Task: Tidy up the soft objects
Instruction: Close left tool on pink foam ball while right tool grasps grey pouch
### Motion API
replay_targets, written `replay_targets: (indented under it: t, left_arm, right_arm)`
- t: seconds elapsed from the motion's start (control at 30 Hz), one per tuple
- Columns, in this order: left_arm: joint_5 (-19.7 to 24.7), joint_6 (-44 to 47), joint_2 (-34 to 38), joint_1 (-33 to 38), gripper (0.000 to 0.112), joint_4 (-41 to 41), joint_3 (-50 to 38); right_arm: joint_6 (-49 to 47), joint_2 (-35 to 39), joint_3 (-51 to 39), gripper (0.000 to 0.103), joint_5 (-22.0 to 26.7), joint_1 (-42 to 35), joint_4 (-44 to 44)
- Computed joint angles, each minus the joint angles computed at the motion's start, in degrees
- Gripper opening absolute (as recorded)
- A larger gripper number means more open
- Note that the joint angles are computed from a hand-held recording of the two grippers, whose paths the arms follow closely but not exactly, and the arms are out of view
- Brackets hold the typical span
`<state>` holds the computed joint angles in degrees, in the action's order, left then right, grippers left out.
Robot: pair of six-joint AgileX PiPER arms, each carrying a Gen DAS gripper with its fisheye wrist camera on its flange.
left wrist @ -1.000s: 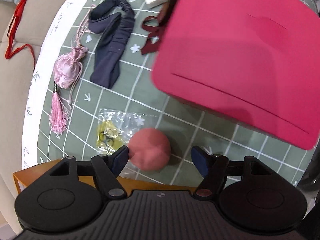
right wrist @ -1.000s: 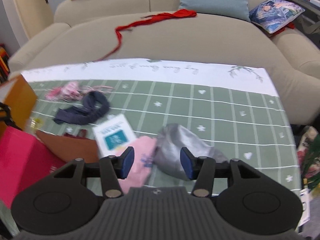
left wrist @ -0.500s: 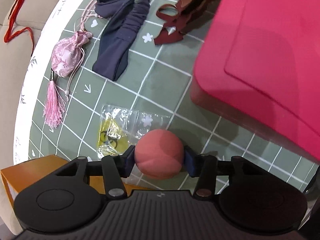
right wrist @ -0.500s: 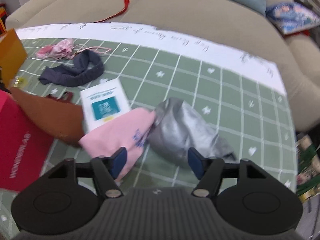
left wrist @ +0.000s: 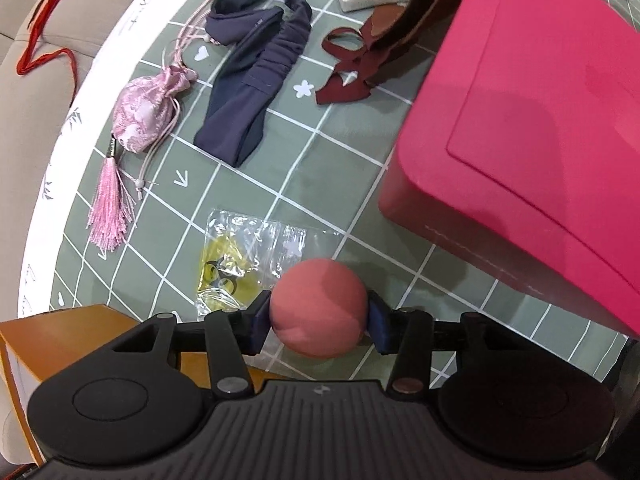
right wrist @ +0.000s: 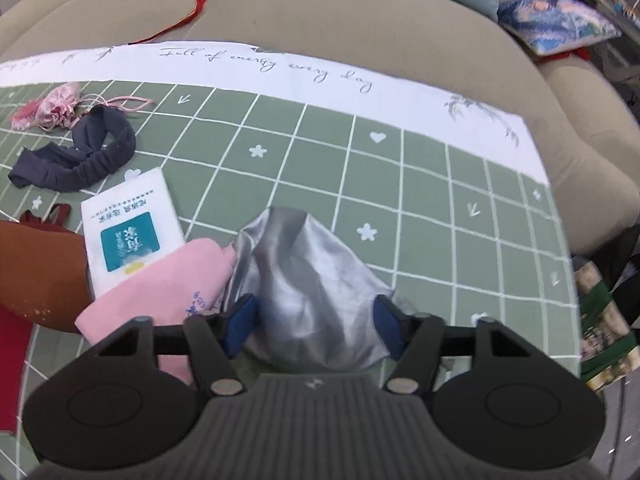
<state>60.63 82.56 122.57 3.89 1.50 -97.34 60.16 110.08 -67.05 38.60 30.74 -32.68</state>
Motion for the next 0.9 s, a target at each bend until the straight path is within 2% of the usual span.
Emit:
replay_targets:
  t: [0.03,0.1,0.13,0.23,0.6,0.9]
  left_arm:
    - [0.3,0.0,0.3,0.1,0.055,-0.2,-0.6]
    - [0.4,-0.2,0.4,0.0,0.055,-0.4,-1.3]
    - [0.6,-0.4,0.6,-0.1,0.055,-0.4,-1.7]
    - [0.1,-0.9,-0.6,-0.4,0.055,-0.6,-0.7]
    - [-1.9,-1.7,-4.9,-0.3,0.055,-0.6,3.0]
    - [-2.9,-2.1,-7.3,-0.6,0.055,-0.2,4.2]
  right_arm:
    - [-1.1,-0.2,0.5,0.032,-1.2,-0.6,1.6]
    - [-3.4,-0.9,1.6,0.021,-3.6,-1.5,4.6]
    - [-4.0,-1.0,1.5,0.011,-3.5,-1.5,5.2]
    - [-4.2,-1.5,1.3,0.002,-2.4,-0.9,5.3]
    - [4.3,-7.7,5.2,0.0,-3.0,-0.4,-0.2]
    - [5.8,-11.1,5.6,0.0,-2.4,1.2,-2.2]
